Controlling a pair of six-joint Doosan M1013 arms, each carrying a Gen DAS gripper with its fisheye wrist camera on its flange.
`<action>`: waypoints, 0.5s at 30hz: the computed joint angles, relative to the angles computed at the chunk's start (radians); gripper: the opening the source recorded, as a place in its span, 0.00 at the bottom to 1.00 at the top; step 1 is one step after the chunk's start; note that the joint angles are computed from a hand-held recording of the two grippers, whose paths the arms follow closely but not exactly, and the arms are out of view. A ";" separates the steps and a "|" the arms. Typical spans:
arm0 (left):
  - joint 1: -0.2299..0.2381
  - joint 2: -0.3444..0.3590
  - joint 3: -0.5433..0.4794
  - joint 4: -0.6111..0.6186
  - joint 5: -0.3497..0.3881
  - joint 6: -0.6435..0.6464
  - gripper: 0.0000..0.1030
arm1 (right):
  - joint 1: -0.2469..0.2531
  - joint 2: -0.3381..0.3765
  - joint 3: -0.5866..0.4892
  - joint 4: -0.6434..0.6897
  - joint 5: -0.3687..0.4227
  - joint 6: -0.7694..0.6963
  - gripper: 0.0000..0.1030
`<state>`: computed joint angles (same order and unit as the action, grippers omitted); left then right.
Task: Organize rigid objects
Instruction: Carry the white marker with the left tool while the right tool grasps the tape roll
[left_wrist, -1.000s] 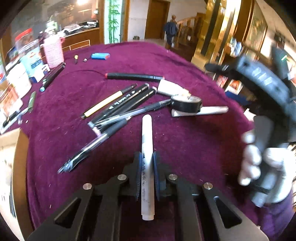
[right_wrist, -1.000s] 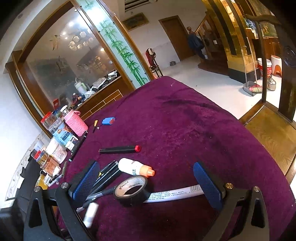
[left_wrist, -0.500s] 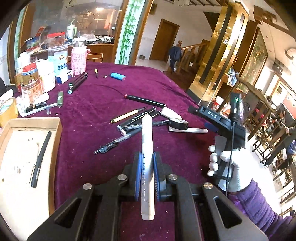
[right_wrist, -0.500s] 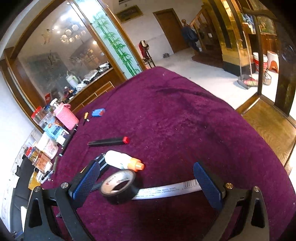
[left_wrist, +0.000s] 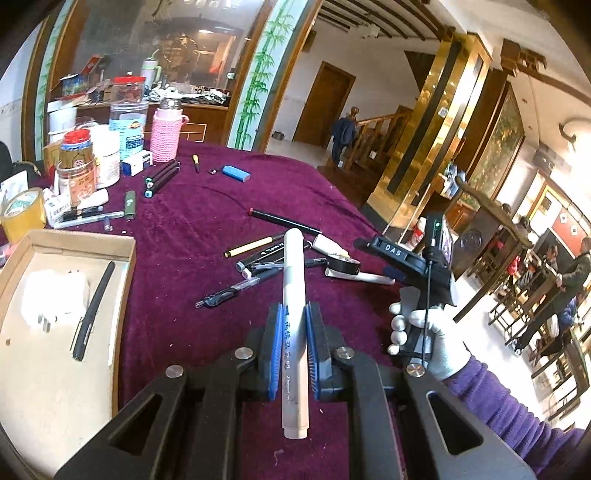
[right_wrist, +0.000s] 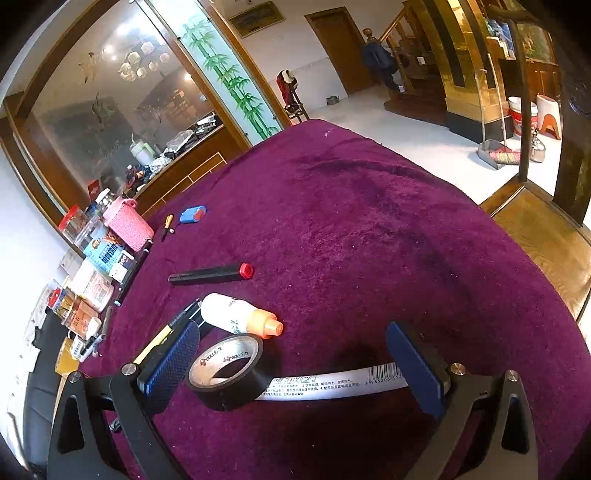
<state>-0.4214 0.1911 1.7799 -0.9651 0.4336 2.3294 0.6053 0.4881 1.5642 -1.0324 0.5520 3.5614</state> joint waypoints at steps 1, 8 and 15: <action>0.005 -0.004 0.005 -0.016 0.002 0.016 0.12 | 0.001 0.002 -0.005 0.012 0.010 -0.017 0.99; 0.069 -0.056 0.070 -0.180 -0.002 0.154 0.12 | 0.019 0.044 -0.135 0.301 0.215 -0.487 0.89; 0.140 -0.068 0.095 -0.211 -0.009 0.106 0.12 | 0.027 -0.013 -0.135 0.357 0.158 -0.634 0.84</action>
<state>-0.2816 0.1231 1.8745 -1.1764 0.4248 2.4359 0.6327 0.4755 1.4289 -0.6756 0.7100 2.9273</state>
